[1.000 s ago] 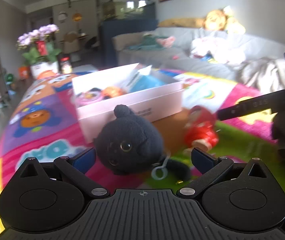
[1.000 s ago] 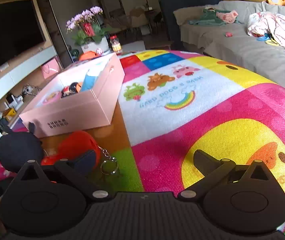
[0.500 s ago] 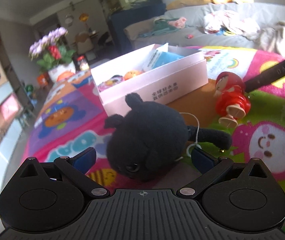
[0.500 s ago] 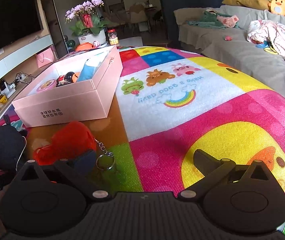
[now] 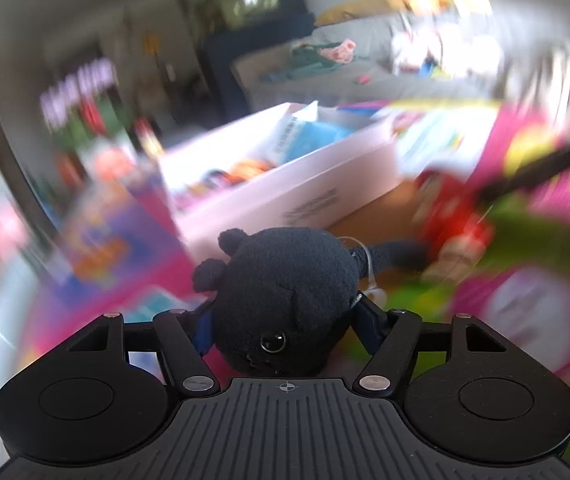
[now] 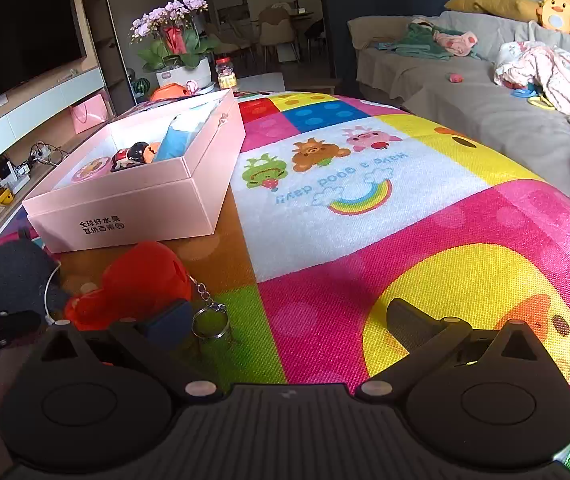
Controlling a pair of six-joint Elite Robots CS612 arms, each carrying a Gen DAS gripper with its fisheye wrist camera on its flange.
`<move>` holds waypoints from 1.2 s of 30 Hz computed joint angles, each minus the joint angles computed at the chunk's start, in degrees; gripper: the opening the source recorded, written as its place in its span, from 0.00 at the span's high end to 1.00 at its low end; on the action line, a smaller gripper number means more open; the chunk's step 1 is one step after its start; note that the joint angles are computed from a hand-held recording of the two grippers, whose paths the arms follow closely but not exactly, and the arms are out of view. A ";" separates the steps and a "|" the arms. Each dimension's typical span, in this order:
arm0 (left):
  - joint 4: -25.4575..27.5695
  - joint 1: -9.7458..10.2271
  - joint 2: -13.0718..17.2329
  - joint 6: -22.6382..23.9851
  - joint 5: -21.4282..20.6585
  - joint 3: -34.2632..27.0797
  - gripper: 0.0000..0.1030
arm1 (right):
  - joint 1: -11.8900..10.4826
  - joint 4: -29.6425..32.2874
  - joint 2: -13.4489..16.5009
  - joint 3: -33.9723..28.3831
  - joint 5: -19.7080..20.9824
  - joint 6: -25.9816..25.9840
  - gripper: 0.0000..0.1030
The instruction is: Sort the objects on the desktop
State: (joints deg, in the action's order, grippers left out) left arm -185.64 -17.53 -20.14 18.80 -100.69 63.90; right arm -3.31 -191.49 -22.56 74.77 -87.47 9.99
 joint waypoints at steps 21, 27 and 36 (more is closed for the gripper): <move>-8.47 1.96 1.73 -21.84 8.62 -1.95 0.00 | 0.80 3.91 -0.25 -0.75 -2.80 -5.21 0.00; -7.61 2.52 1.13 -21.08 0.36 -0.92 0.00 | 0.97 3.97 -0.24 -0.79 -3.46 -5.85 0.00; -4.73 1.71 0.92 -13.70 -2.92 0.55 0.00 | 1.10 4.13 -0.32 -0.74 -4.12 -6.28 0.00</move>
State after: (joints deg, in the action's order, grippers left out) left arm -190.37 -15.81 -19.22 5.10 -103.61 64.46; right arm -2.21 -187.36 -22.87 74.03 -91.59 3.71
